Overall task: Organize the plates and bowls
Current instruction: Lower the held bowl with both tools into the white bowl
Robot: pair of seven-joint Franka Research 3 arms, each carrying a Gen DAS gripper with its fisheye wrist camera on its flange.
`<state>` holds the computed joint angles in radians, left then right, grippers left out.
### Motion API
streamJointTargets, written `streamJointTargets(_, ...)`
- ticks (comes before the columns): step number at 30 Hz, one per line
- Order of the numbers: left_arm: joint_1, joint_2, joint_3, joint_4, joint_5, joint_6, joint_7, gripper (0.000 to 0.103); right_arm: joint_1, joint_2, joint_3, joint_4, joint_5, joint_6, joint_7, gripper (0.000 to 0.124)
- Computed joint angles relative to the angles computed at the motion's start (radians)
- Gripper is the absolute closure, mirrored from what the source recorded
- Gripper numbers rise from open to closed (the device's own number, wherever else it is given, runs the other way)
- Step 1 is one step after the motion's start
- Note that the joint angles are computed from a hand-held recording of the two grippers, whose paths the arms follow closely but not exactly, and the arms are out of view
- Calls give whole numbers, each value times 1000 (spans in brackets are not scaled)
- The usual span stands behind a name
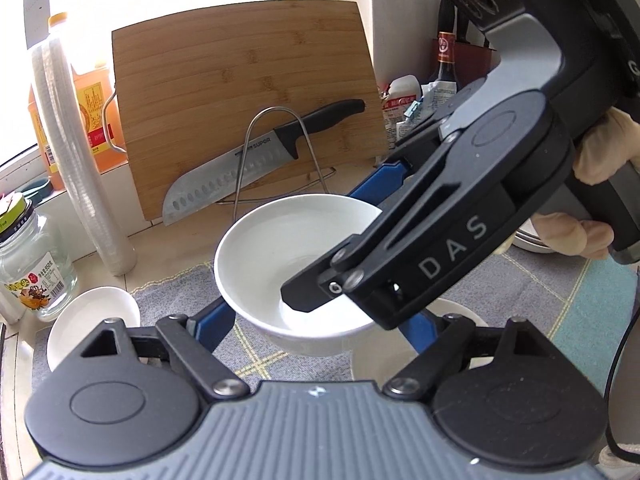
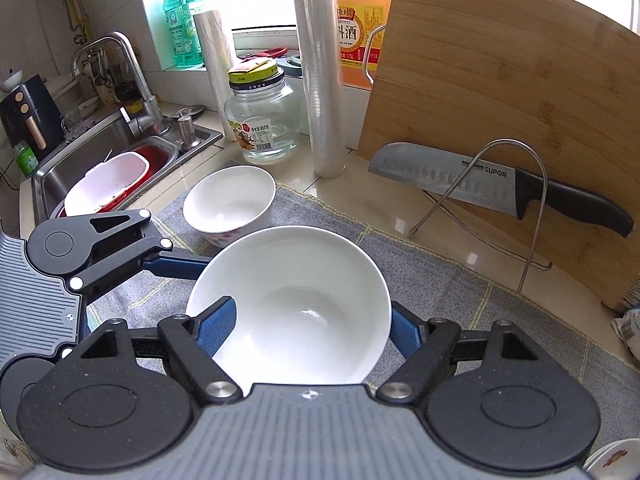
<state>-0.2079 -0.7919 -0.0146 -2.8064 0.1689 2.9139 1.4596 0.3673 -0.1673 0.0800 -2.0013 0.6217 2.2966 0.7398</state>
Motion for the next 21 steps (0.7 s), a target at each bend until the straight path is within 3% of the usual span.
streamJointTargets(21, -100, -73, -22, -22, -33, -82, 2, 16, -9, -170, -29, -179, -28, 18, 40, 39)
